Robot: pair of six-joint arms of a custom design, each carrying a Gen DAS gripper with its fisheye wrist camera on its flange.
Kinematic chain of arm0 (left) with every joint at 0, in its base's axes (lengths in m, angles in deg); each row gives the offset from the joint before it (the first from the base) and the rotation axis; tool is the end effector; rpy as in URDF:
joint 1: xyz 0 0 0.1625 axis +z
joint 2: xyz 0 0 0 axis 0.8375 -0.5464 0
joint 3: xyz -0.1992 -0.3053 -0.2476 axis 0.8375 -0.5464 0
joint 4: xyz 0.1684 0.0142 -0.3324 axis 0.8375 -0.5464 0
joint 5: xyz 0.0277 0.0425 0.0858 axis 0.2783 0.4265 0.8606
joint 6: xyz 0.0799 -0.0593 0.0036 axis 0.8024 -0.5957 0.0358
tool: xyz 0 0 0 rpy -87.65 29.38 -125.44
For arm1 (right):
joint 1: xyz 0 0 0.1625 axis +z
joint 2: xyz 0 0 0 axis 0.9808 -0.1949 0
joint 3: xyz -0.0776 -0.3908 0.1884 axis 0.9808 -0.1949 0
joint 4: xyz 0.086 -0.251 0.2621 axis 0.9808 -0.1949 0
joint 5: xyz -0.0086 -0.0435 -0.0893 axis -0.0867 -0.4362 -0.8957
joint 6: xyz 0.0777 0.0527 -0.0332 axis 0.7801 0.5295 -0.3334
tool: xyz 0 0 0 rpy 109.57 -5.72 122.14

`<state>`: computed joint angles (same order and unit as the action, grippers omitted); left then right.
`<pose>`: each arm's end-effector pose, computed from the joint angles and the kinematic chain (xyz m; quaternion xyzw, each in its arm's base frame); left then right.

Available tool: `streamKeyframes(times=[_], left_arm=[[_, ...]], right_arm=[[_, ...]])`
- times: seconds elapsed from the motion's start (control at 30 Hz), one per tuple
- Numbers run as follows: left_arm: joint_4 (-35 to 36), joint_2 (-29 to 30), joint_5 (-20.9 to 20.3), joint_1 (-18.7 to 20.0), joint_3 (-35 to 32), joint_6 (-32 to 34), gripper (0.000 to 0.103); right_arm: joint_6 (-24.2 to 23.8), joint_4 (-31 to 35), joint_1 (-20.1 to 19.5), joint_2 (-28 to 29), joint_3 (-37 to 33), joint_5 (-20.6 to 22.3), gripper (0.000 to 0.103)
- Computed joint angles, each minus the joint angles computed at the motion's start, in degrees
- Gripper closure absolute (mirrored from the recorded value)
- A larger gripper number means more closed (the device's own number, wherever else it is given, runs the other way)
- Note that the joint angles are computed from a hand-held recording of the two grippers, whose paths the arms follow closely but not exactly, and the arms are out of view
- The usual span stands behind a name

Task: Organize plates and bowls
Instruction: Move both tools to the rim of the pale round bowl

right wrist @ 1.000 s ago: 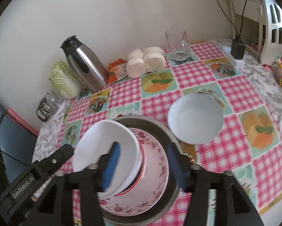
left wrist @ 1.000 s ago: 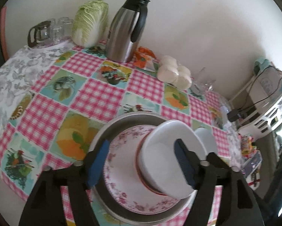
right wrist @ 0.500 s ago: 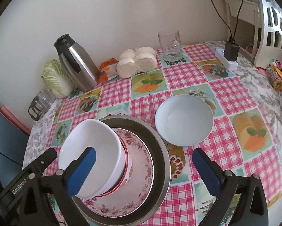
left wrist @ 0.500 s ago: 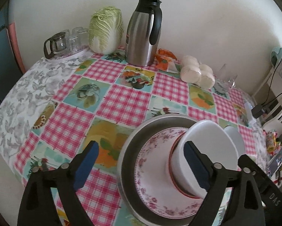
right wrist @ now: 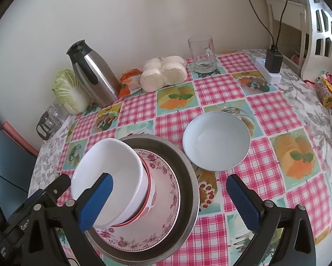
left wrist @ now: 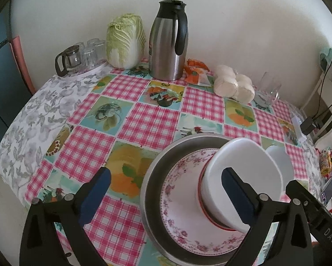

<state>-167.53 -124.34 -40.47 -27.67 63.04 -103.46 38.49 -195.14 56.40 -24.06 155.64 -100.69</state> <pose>-0.1846 -0.3372 0.2655 0.1732 0.9025 -0.2520 0.3032 0.3390 -0.2696 0.1004 -0.1328 -0.8591 0.3995 0.2911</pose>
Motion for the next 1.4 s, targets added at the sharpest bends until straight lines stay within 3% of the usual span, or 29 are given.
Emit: streamKeyframes(times=[0.17, 0.43, 0.67, 0.97, 1.07, 1.2, 1.3, 1.4], left_arm=[[-2.93, -0.11, -0.81, -1.41, 0.74, 0.64, 0.003], [-9.60, 0.61, -1.03, -5.61, 2.81, 2.36, 0.003], [-20.30, 3.33, -5.22, -8.65, 4.71, 6.56, 0.003], [-31.30, 12.95, -14.75, -7.70, 3.91, 11.67, 0.003], [-31.51, 15.81, -15.78, -6.63, 2.51, 11.53, 0.003], [-29.70, 19.93, -18.66, -4.32, -0.76, 10.96, 0.003], [-26.36, 22.79, -19.47, -3.81, -3.33, 11.02, 0.003], [-23.34, 26.74, -16.20, -5.00, -5.72, 12.39, 0.003]], right_arm=[[0.59, -1.50, 0.48, -1.71, 1.87, -0.81, 0.000], [5.70, 0.74, 0.98, -6.45, 5.92, -3.07, 0.000], [9.82, 1.82, 0.81, -10.83, 10.02, -4.53, 0.000], [12.19, -2.06, -1.93, -14.44, 15.59, -5.20, 0.000], [10.66, -7.25, -3.49, -13.84, 17.52, -4.93, 0.000], [5.15, -21.75, -6.29, -10.69, 20.80, -3.51, 0.000], [1.42, -28.84, -8.27, -8.45, 21.77, -3.05, 0.000], [-3.22, -36.61, -10.47, -5.86, 22.59, -1.63, 0.000]])
